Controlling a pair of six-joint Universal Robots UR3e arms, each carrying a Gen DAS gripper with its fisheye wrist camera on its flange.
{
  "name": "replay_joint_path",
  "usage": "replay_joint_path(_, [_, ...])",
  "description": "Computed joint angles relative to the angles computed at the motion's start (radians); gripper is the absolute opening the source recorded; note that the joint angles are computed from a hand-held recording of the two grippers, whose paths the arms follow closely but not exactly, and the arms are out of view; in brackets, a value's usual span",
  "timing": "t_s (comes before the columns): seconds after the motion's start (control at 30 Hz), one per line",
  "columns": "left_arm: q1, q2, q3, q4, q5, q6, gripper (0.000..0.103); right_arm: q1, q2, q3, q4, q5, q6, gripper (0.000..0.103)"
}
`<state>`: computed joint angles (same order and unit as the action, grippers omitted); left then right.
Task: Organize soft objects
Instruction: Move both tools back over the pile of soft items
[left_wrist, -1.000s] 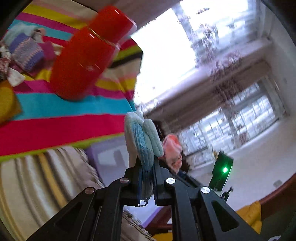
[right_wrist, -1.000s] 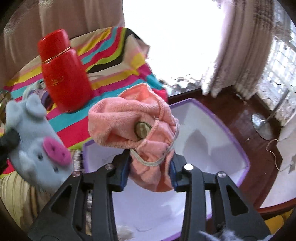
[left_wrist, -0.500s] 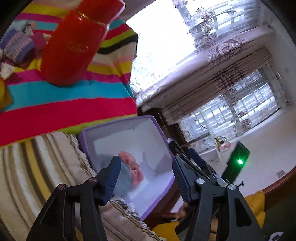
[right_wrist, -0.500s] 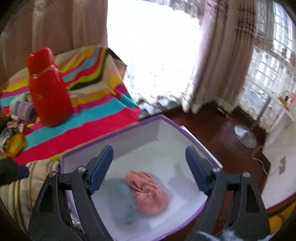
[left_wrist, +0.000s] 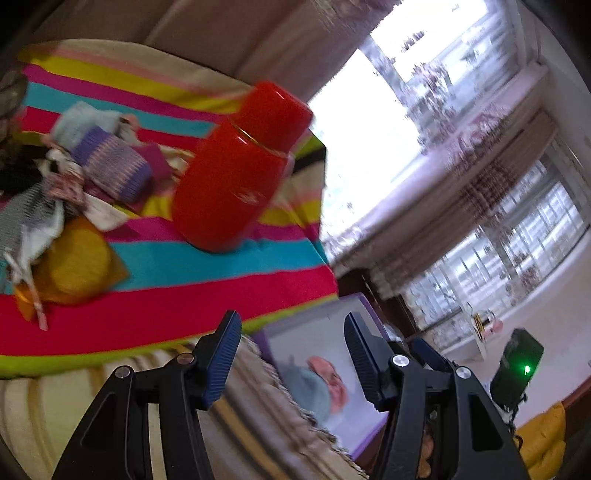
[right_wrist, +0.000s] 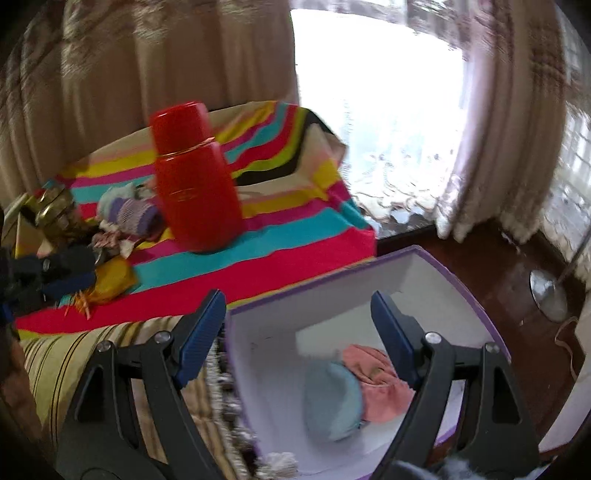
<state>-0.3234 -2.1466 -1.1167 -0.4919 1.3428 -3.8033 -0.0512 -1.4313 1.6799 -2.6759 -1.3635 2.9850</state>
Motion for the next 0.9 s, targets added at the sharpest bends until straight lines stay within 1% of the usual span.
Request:
replay_joint_path(0.1, [0.046, 0.092, -0.138, 0.060, 0.023, -0.009, 0.059, 0.045, 0.029, -0.040, 0.024, 0.007, -0.007, 0.083])
replay_joint_path(0.2, [0.097, 0.169, -0.263, 0.118, 0.028, -0.024, 0.059, 0.091, 0.059, -0.083, 0.049, 0.005, -0.005, 0.083])
replay_joint_path(0.3, [0.165, 0.254, -0.388, 0.158, 0.024, -0.043, 0.059, 0.149, 0.118, -0.161, 0.087, -0.010, -0.002, 0.083])
replay_joint_path(0.43, [0.258, 0.357, -0.516, 0.179, 0.017, -0.053, 0.059, 0.225, 0.227, -0.314, 0.157, -0.025, 0.015, 0.083])
replay_joint_path(0.67, [0.396, 0.456, -0.615, 0.135, -0.010, -0.035, 0.059, 0.339, 0.431, -0.608, 0.295, -0.046, 0.018, 0.083])
replay_joint_path(0.73, [0.433, 0.461, -0.620, 0.107, -0.022, -0.020, 0.059, 0.368, 0.495, -0.704, 0.342, -0.057, 0.014, 0.083])
replay_joint_path(0.83, [0.475, 0.436, -0.597, 0.063, -0.037, 0.001, 0.059, 0.398, 0.601, -0.876, 0.443, -0.048, 0.018, 0.083])
replay_joint_path(0.9, [0.485, 0.407, -0.567, 0.033, -0.033, 0.012, 0.059, 0.416, 0.691, -1.029, 0.536, -0.038, 0.018, 0.083])
